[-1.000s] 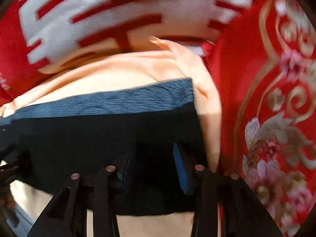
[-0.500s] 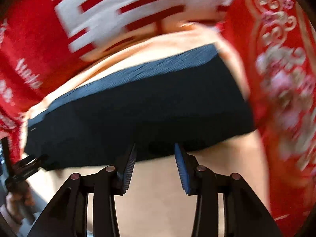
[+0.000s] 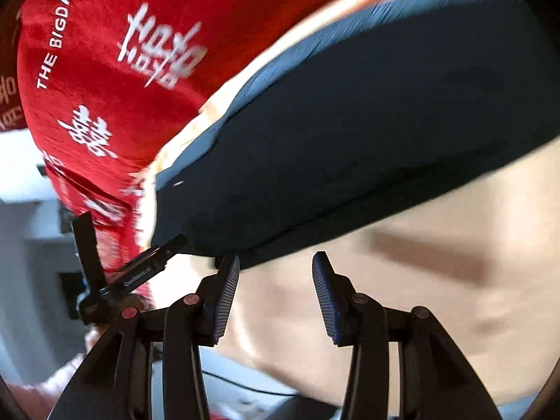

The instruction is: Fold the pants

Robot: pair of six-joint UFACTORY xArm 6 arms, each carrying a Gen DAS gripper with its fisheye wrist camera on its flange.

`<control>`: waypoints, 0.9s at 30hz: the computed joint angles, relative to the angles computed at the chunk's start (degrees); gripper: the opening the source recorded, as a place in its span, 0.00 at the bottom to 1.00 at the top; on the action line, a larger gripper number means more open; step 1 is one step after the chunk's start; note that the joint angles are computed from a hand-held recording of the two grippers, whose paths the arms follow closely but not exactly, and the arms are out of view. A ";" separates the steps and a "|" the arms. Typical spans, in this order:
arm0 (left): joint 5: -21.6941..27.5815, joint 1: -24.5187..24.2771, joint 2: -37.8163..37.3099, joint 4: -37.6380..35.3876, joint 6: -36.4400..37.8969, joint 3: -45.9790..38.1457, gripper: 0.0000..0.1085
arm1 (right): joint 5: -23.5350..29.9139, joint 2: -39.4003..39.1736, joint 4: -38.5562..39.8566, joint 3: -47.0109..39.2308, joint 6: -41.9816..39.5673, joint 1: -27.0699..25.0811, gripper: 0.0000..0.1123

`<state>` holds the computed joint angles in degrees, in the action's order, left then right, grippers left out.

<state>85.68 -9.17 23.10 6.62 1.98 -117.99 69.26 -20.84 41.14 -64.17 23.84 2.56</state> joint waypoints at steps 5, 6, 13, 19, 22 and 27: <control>0.73 5.95 7.01 0.11 4.28 -8.85 0.85 | -14.54 3.09 5.19 3.43 6.31 10.93 0.42; 1.25 6.33 7.91 0.32 4.39 -9.65 0.85 | -16.16 4.60 5.15 2.88 7.01 12.32 0.42; -5.02 7.46 5.20 -0.89 5.36 -1.39 0.85 | -18.03 8.50 2.80 1.00 9.58 15.35 0.42; -4.15 7.09 8.73 -1.90 5.34 -5.71 0.85 | -19.91 11.32 2.61 -1.08 9.47 15.06 0.44; -2.07 6.97 11.07 -2.26 6.13 -9.84 0.85 | -14.34 15.65 -2.23 -7.34 12.22 14.12 0.09; -6.21 6.99 4.59 -0.32 12.73 0.97 0.85 | -11.22 12.13 -7.49 -7.33 13.32 15.59 0.08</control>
<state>79.47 -2.18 27.69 6.30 14.71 -117.01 58.04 -8.72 33.65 -71.50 37.16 18.15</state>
